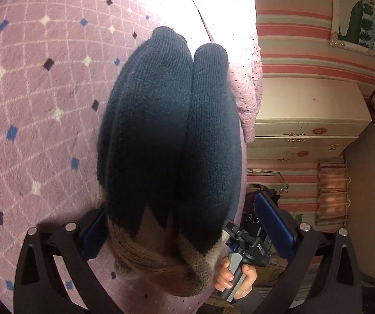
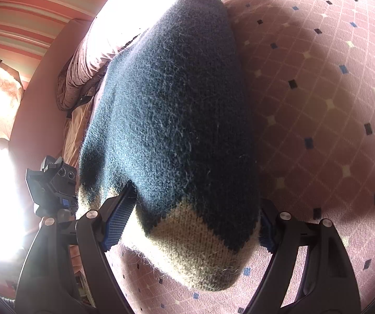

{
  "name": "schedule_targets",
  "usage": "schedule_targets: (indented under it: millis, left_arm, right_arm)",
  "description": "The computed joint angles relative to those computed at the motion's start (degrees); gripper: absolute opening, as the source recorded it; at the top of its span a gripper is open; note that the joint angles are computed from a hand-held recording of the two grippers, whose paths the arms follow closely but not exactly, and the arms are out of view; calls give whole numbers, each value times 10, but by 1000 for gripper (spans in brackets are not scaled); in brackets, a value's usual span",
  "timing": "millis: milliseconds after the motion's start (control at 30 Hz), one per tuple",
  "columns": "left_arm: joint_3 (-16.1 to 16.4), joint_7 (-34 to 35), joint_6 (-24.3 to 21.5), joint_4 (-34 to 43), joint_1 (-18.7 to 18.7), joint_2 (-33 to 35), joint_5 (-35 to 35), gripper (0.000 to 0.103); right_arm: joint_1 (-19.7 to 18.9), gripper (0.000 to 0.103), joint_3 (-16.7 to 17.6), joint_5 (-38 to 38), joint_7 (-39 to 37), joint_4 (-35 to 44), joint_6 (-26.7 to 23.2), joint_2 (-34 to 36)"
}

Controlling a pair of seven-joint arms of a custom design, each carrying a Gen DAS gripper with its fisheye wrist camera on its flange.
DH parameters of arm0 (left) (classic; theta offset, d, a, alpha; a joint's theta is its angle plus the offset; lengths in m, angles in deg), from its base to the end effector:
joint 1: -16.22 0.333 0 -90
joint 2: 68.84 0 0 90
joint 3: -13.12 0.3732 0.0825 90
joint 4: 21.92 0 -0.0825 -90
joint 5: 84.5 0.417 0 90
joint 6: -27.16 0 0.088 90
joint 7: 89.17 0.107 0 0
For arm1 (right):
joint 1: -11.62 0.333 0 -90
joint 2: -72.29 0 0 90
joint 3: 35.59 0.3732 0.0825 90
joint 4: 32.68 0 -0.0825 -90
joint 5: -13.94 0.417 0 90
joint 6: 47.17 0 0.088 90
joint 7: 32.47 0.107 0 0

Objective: Fold small clothes

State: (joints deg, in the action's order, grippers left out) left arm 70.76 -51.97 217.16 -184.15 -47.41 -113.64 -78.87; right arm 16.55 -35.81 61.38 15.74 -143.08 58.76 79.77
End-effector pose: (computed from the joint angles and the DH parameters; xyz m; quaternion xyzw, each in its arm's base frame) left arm 0.3989 -0.0267 0.4586 0.8010 -0.2821 0.4995 0.1710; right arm 0.6066 0.1083 0.4698 -0.7902 0.4768 0.2515 0.2915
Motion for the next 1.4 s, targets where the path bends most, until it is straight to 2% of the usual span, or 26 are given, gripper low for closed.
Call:
schedule_targets:
  millis: [33,100,133,167,300,433,500,533,567,600,633,700,767,800,867,900,933,1000,1100,1167,1333,1400]
  left_arm:
    - [-11,2,-46,16,7,8,2,101]
    - [-57,9,-156,48,42,23,-3,101]
    - [-74,9,-190,58,55,30,-7,101]
    - [-79,13,-193,57,57,26,-14,101]
    - [-83,25,-166,33,56,4,-55,101]
    - [-103,3,-155,8,62,-14,-113,101]
    - [-106,-2,-127,-9,45,-22,-151,101]
    - [-127,-18,-115,-15,57,-10,-157,101]
    - [-162,-32,-100,-21,85,7,-164,101]
    - [-184,-49,-69,-28,104,21,-164,101]
    - [-186,-67,-26,-39,107,28,-160,101]
    - [-143,-80,44,-46,68,32,-157,101]
    - [-112,-85,58,-36,47,35,-138,101]
    - [-109,-86,41,-26,48,38,-127,101]
    - [-119,-80,-21,6,64,48,-100,101]
    - [-139,-76,-81,31,86,57,-82,101]
    - [-163,-64,-159,67,108,76,-70,101]
    - [-193,-37,-278,129,126,118,-51,101]
    - [-227,-8,-398,201,143,188,-29,101]
    - [-255,-9,-416,218,169,209,-19,102]
    - [-317,-28,-404,213,230,232,-13,102]
    - [-345,-34,-424,227,258,239,2,98]
  right_arm:
    - [0,81,0,-1,0,0,0,0]
    - [0,81,0,-2,0,1,-1,0]
    - [0,81,0,-3,0,1,-1,0]
    - [1,81,0,-4,1,2,-2,0]
    - [1,81,0,-5,2,2,-1,0]
    - [2,81,0,-5,2,0,1,-2]
    - [2,81,0,-4,2,-1,1,-3]
    - [2,81,0,-4,2,-1,1,-3]
    - [2,81,0,-4,2,-2,1,-4]
    - [2,81,0,-4,2,-2,1,-4]
    - [2,81,0,-5,2,-2,1,-4]
    - [2,81,0,-6,3,-1,0,-4]
    - [3,81,0,-7,3,0,1,-4]
    - [3,81,0,-7,3,0,1,-5]
    - [3,81,0,-4,4,-2,3,-7]
    - [3,81,0,-3,4,-4,4,-8]
    - [3,81,0,-1,4,-5,6,-9]
    - [3,81,0,0,2,-10,11,-12]
    - [4,81,0,1,1,-14,17,-16]
    - [7,81,1,-4,3,-16,24,-18]
    - [13,79,3,-10,-6,-25,45,-28]
    - [15,71,4,-10,-18,-29,56,-34]
